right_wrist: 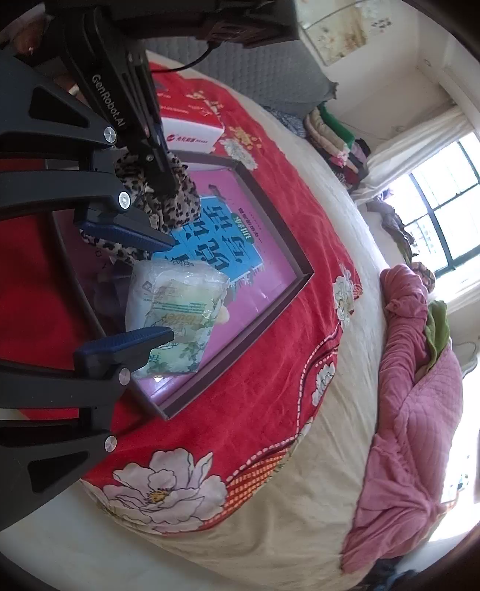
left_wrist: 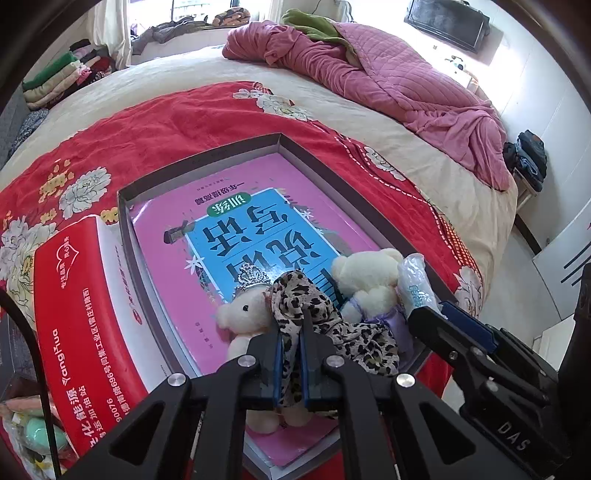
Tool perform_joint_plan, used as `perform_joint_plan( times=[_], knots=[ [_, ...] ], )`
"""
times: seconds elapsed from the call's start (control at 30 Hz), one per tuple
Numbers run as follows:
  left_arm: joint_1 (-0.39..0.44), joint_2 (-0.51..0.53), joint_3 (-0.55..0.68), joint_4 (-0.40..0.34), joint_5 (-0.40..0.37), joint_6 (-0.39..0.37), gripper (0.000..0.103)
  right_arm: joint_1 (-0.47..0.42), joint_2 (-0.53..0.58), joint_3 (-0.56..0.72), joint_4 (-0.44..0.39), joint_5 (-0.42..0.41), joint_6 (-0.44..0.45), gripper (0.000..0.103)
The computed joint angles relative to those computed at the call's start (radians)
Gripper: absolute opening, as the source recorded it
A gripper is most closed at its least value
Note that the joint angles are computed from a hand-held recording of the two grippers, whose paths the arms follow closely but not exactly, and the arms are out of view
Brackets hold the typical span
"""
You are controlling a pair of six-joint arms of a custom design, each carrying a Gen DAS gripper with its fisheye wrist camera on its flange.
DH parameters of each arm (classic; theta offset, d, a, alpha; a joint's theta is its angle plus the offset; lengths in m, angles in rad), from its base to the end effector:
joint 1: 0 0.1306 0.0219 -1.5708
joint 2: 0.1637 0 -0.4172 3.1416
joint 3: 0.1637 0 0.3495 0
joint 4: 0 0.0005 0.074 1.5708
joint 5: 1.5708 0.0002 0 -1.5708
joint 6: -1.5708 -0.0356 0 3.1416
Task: Organize soft objects
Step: 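Release the leopard cloth into the tray box with the left tool while the right releases the wipes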
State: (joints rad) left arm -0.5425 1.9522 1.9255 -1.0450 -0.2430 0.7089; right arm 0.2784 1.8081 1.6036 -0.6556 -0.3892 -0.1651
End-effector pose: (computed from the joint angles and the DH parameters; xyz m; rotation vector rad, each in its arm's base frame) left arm 0.5517 -0.3232 0.3826 -0.2962 2.5798 -0.1306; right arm 0.5700 0.1765 0.3625 -0.3176 2.4360 0.6710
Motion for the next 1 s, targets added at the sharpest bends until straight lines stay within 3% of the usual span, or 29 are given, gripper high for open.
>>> perform_joint_plan(
  times=[0.07,0.13,0.23,0.37,0.43,0.67,0.73,0.83,0.9,1.0],
  knots=[
    [-0.002,0.003,0.006,-0.007,-0.002,-0.007,0.01,-0.001,-0.006,-0.006,0.003,0.006,-0.002,0.044],
    [-0.003,0.004,0.008,-0.013,-0.004,-0.009,0.026,-0.003,-0.015,-0.012,0.008,0.007,-0.006,0.044],
    [-0.003,0.0,0.003,-0.008,0.001,-0.011,0.039,-0.004,-0.024,-0.014,0.011,0.006,-0.012,0.044],
    [-0.009,-0.008,-0.003,-0.008,-0.005,-0.022,0.042,-0.009,-0.034,-0.015,0.021,0.002,-0.017,0.044],
    [-0.012,-0.012,-0.004,-0.011,-0.011,-0.025,0.051,-0.011,-0.04,-0.017,0.024,0.004,-0.017,0.044],
    [-0.012,-0.023,-0.009,-0.02,-0.009,-0.016,0.054,-0.014,-0.05,-0.018,0.021,0.017,-0.019,0.044],
    [-0.015,-0.034,-0.019,-0.017,-0.01,-0.011,0.061,-0.015,-0.053,-0.019,0.02,0.02,-0.019,0.044],
    [-0.017,-0.052,-0.031,-0.007,-0.012,-0.007,0.064,-0.015,-0.058,-0.017,0.018,0.035,-0.02,0.057],
    [-0.019,-0.06,-0.036,-0.005,-0.012,-0.007,0.066,-0.015,-0.063,-0.02,0.021,0.046,-0.021,0.059],
    [-0.023,-0.075,-0.045,-0.004,-0.018,-0.005,0.077,-0.014,-0.069,-0.018,0.017,0.063,-0.021,0.059]
  ],
)
